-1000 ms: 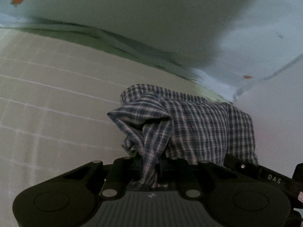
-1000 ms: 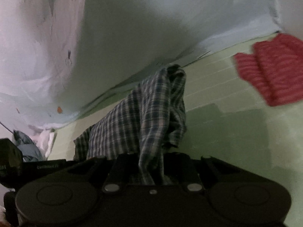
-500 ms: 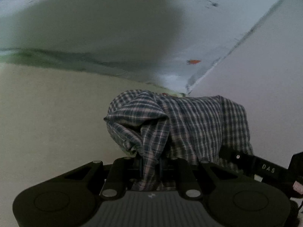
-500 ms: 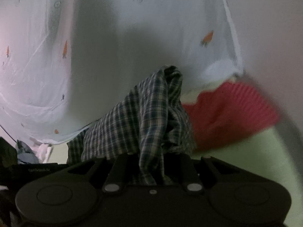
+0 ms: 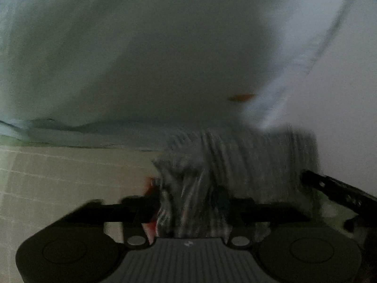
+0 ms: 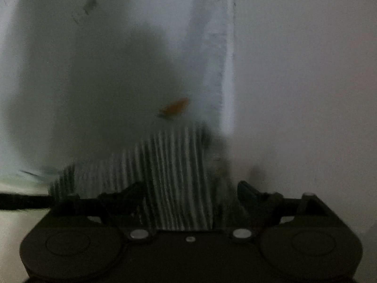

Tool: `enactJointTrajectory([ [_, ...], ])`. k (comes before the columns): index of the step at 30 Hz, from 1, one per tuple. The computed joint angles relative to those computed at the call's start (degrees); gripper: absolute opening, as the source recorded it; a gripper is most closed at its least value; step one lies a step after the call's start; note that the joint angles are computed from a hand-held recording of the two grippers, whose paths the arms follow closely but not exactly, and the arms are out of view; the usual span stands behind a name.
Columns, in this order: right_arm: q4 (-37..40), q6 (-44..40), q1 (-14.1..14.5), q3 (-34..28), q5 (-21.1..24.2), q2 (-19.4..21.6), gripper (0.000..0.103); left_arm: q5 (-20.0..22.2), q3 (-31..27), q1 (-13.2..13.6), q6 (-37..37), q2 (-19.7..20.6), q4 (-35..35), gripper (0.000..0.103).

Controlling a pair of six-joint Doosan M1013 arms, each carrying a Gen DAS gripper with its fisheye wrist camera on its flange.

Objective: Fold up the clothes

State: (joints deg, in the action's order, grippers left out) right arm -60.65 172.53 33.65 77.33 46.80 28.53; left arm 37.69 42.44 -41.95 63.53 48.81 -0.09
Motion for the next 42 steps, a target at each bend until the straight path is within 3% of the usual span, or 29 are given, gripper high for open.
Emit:
enactJointTrajectory([
  [3,-6.1,3.3,0.3,0.1,-0.2,2.1,0.092,4.2,-5.7,-0.5,-5.4,3.9,8.0,0.079],
  [5,-5.2,4.8,-0.2,0.9,-3.3,2.9,0.096,6.5,-7.7,-0.7,-5.5,5.5,10.5,0.087],
  [8,-3.5,6.7,-1.1,2.0,-8.3,4.1,0.097,13.0,-14.6,-0.4,-5.1,10.1,10.2,0.087],
  [11,7.9,1.4,-2.6,0.5,-8.7,6.2,0.098,21.9,-23.9,-0.1,-5.1,15.7,8.4,0.088],
  [13,9.4,0.3,-2.5,-0.1,-7.7,6.3,0.098,24.1,-27.1,0.1,-3.3,17.4,6.8,0.088],
  [16,9.8,-0.6,-1.9,-0.7,-5.7,6.0,0.1,18.2,-19.6,-0.2,0.1,13.2,7.8,0.088],
  [19,9.0,-1.0,-0.7,-1.1,-2.8,5.1,0.102,13.0,-13.5,-0.6,1.8,9.1,9.6,0.097],
  [26,1.8,5.6,3.6,-1.8,6.8,2.0,0.102,-2.1,3.7,-1.7,-0.1,-2.8,14.7,0.102],
  [32,-4.2,8.5,8.9,-2.2,13.2,-0.6,0.103,-12.9,19.1,-2.8,-12.0,-13.8,25.8,0.103],
  [38,-7.8,15.1,15.0,-2.7,20.7,-1.5,0.103,-19.8,33.8,-4.6,-37.9,-23.9,55.4,0.103],
  [39,-7.1,16.0,16.0,-2.8,21.6,-1.6,0.103,-19.9,35.8,-4.8,-39.0,-25.4,57.6,0.103],
  [42,-3.2,17.1,19.2,-3.7,25.0,-1.8,0.103,-19.1,40.6,-5.7,-35.2,-29.4,55.0,0.103],
])
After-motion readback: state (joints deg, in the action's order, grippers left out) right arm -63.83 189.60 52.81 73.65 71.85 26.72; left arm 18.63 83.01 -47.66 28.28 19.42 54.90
